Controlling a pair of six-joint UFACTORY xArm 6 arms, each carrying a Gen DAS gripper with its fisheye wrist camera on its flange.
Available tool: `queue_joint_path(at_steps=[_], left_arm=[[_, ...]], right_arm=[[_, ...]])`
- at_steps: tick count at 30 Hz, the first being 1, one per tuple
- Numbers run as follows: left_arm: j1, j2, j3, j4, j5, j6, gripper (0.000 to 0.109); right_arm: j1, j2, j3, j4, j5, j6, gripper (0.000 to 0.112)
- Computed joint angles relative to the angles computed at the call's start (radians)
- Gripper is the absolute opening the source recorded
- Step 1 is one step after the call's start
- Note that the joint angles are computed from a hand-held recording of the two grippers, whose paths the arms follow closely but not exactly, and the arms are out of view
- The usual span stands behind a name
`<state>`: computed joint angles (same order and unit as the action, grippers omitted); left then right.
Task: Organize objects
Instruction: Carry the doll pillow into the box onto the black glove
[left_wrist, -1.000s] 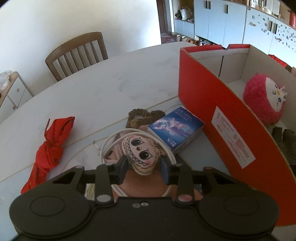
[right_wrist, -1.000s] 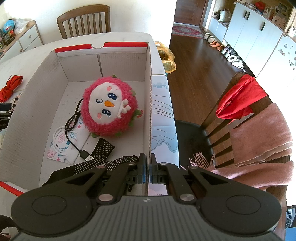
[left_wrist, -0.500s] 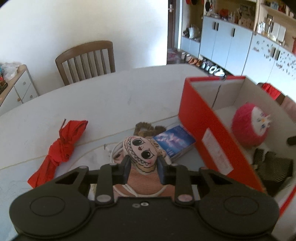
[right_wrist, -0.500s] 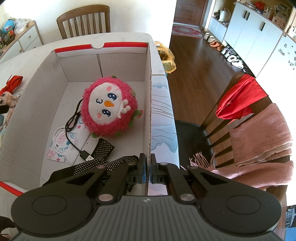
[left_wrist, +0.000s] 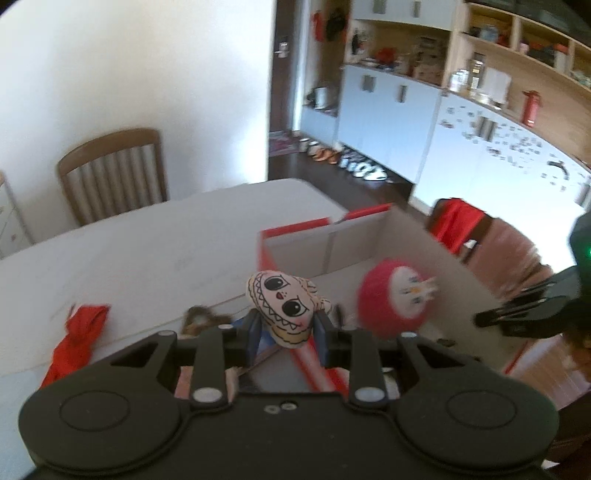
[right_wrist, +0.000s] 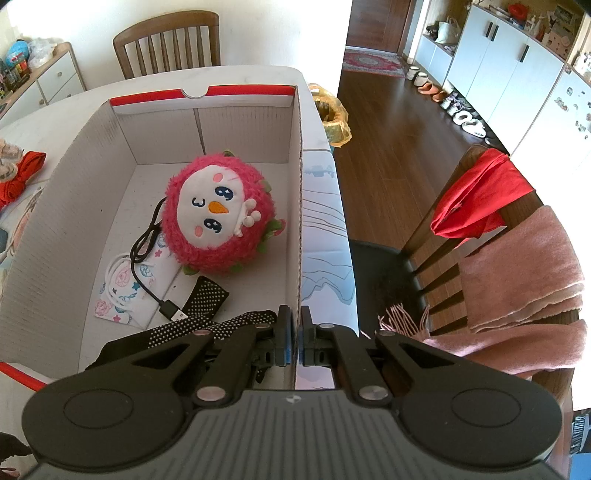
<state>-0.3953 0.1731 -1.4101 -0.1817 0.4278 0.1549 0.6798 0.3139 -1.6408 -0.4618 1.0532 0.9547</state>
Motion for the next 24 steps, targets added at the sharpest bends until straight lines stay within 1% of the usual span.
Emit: queue_joint_path(at_steps=[6,10,16,24], left_arm=[[-0.057,0.060,-0.090,-0.094,0.059,0.120,0.028],[-0.090,0.104,-0.143,-0.102,0.105,0.160,0.028],[-0.130,0.192,-0.238,-0.046,0.212,0.121,0.028],[-0.140,0.308,-0.388,-0.006,0.392,0.080,0.029]], right_arm=[[-0.003,-0.008,0.011,0.002,-0.005,0.004,0.004],[-0.003,-0.006,0.009,0.001,-0.005,0.002,0.004],[-0.007,-0.009,0.016,0.006,-0.010,0.001,0.004],[-0.004,0.001,0.001,0.006,-0.010,0.000,0.004]])
